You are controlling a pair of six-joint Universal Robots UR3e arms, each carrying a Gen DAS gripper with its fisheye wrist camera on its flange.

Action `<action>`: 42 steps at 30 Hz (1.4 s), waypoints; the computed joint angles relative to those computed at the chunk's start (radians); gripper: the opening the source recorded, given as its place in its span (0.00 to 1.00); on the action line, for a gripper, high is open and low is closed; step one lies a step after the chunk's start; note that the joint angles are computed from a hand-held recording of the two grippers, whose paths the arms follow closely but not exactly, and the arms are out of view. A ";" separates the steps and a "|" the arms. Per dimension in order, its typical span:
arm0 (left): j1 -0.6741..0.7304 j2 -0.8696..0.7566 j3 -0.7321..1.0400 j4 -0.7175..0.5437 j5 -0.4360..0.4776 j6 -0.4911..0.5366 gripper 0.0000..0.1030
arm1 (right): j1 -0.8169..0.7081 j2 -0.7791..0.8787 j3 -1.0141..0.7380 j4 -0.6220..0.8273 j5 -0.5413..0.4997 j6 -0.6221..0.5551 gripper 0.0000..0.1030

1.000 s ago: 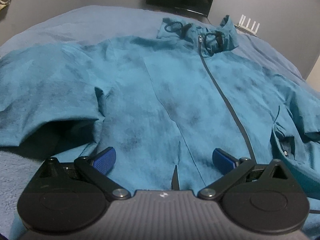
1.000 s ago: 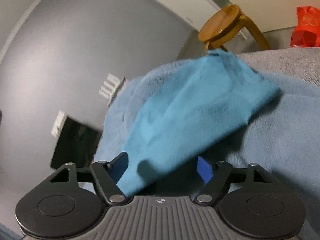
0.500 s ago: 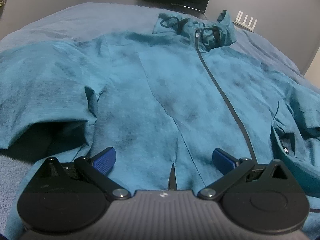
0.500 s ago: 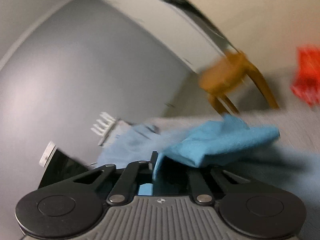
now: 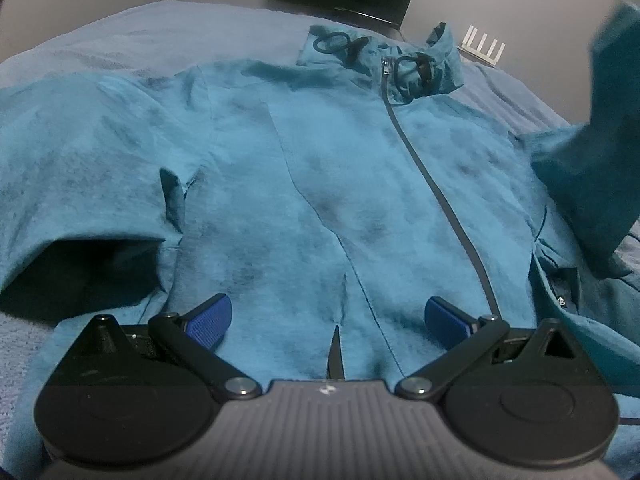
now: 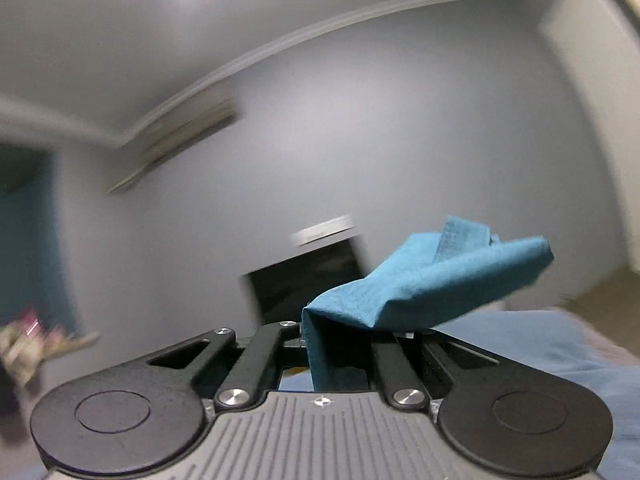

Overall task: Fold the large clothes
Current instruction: 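Fold the held jacket side over the zipper with the right tool, then release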

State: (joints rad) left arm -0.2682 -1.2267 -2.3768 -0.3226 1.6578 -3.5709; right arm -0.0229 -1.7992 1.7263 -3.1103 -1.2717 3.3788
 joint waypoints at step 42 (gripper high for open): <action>0.080 0.073 -0.105 0.114 -0.101 0.001 1.00 | 0.352 0.471 0.249 -0.125 0.617 0.091 0.69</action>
